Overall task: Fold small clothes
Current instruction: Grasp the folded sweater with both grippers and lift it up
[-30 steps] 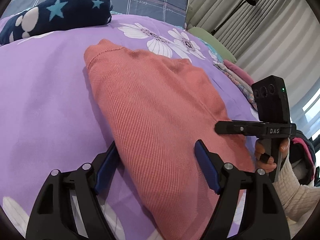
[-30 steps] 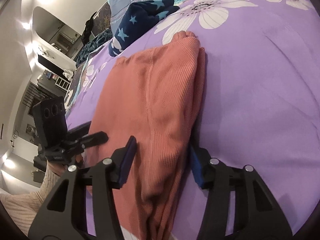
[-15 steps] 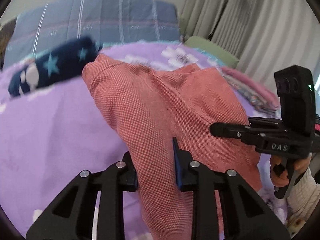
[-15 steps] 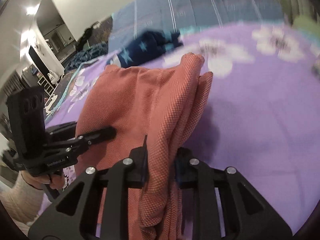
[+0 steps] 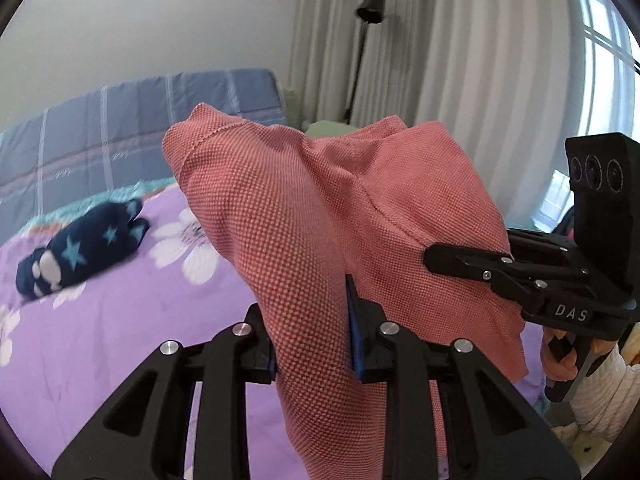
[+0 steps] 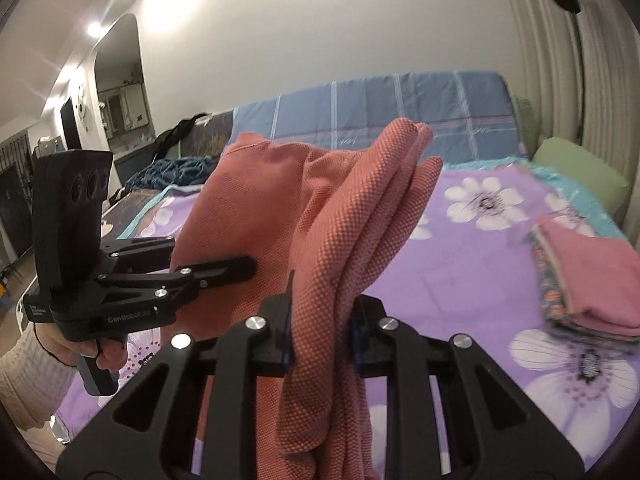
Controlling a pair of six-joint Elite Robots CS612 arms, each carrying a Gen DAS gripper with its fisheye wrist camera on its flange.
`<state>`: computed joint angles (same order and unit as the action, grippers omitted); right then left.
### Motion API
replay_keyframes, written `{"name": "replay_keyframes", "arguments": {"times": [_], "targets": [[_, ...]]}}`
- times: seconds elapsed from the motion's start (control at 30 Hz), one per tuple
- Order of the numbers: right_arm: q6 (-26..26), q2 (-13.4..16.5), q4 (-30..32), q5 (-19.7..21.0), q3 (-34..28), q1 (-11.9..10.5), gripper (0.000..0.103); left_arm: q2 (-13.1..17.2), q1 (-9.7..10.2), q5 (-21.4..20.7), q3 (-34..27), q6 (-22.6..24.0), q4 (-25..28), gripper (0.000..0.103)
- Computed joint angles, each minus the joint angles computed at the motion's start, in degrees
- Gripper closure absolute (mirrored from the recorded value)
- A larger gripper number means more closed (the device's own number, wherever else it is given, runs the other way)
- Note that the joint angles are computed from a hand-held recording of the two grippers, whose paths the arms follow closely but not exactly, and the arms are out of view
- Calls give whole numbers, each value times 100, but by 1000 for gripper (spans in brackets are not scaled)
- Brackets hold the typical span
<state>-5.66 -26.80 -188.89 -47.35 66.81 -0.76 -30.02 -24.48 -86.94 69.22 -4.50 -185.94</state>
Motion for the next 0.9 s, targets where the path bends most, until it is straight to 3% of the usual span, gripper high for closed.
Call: {"name": "replay_keyframes", "arguments": {"times": [0.27, 0.5, 0.63, 0.9], "targets": [[314, -175, -652, -120, 363, -328, 82, 90, -214, -126, -362, 370, 92, 76], [690, -188, -848, -176, 406, -595, 82, 256, -396, -220, -858, 605, 440, 76], [760, -197, -947, -423, 390, -695, 82, 430, -459, -282, -1289, 786, 694, 76], [953, -35, -863, -924, 2, -877, 82, 1079, -588, -432, -2786, 1211, 1623, 76]]}}
